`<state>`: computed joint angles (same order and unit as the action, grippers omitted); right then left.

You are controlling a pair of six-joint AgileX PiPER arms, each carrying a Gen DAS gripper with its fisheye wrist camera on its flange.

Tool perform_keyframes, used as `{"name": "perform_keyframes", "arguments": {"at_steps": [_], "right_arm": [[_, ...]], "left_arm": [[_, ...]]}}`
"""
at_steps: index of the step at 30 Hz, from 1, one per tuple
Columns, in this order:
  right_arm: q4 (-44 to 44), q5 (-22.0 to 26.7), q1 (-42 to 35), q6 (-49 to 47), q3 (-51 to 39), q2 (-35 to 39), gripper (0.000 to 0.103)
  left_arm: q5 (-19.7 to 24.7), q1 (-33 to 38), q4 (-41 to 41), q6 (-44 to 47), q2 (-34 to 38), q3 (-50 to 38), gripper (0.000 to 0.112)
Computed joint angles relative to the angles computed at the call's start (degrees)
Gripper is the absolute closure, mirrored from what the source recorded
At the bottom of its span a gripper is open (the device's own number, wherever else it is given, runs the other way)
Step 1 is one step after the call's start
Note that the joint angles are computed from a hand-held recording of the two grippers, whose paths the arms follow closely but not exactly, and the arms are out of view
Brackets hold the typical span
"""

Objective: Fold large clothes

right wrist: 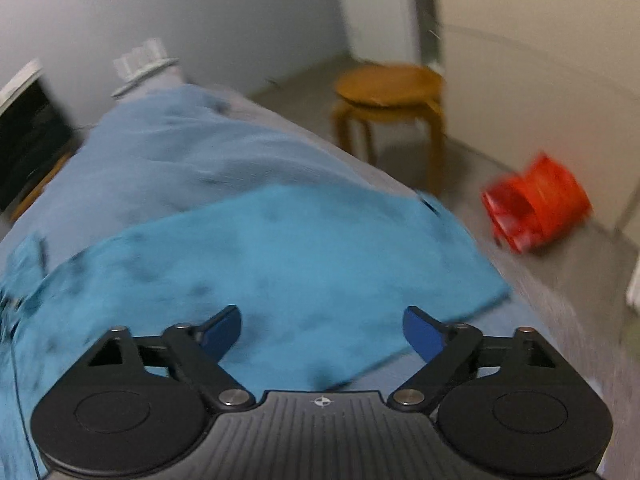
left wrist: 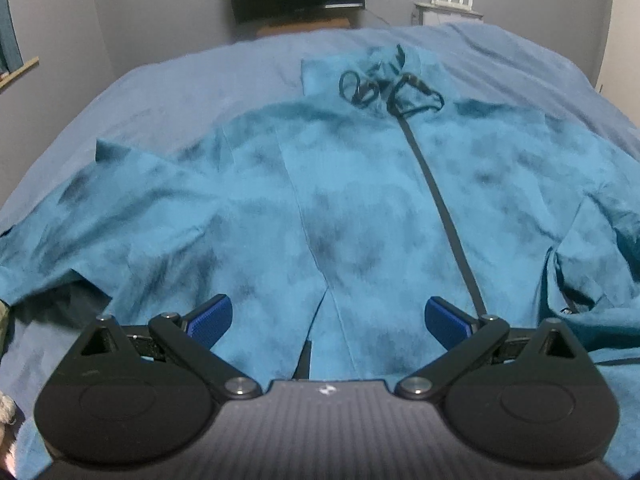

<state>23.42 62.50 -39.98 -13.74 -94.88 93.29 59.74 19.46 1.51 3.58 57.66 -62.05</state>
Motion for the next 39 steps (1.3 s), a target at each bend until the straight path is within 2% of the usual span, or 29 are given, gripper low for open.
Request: {"name": "perform_keyframes", "arguments": {"at_steps": [7, 13, 15, 17, 19, 20, 22, 25, 30, 33, 37, 39], "right_arm": [[1.6, -2.1, -4.3, 9.2, 3.5, 6.3, 0.035], [5.0, -8.2, -4.5, 12.0, 7.9, 6.9, 0.036], [3.8, -11.5, -3.5, 13.2, 9.0, 6.6, 0.044], [2.7, -13.4, -3.2, 13.7, 8.0, 7.6, 0.068], [1.6, -17.7, -1.5, 13.4, 10.3, 5.5, 0.086], [1.0, -19.7, -0.7, 13.2, 10.9, 4.9, 0.092], [1.6, -25.6, 1.0, 10.1, 15.0, 0.9, 0.095], [-0.7, -30.2, 4.2, 8.8, 16.9, -3.2, 0.097], [0.3, -33.1, 10.1, 4.6, 16.8, -10.1, 0.099], [-0.2, -34.2, 16.8, 3.5, 14.5, -13.4, 0.099], [-3.5, -35.1, 29.3, 4.4, 8.9, -15.6, 0.099], [-9.1, -35.3, 36.9, 7.4, 4.7, -15.0, 0.099]], "left_arm": [[-0.1, -1.2, 0.9, -1.1, 1.7, 0.3, 0.009], [-0.3, -1.5, 1.3, -2.0, 2.3, 0.6, 0.009], [-0.2, -1.4, 1.3, -2.0, 2.4, 0.7, 0.009], [-0.2, -1.3, 1.1, -1.9, 2.3, 0.7, 0.009], [-0.4, -1.0, 0.7, -1.7, 2.2, 0.8, 0.009], [-0.5, -0.7, 0.3, -1.5, 2.1, 0.9, 0.009], [-0.7, 0.0, -0.5, -1.1, 1.8, 1.0, 0.009], [-1.0, 0.8, -1.5, -0.1, 1.7, 1.2, 0.009], [-1.5, 2.3, -3.6, 2.0, 0.9, 1.7, 0.009], [-1.7, 3.7, -5.3, 3.4, 0.3, 2.1, 0.009], [-1.9, 6.4, -8.5, 5.7, -0.4, 2.5, 0.009], [-1.9, 7.9, -10.3, 7.1, -0.6, 2.6, 0.009]]}}
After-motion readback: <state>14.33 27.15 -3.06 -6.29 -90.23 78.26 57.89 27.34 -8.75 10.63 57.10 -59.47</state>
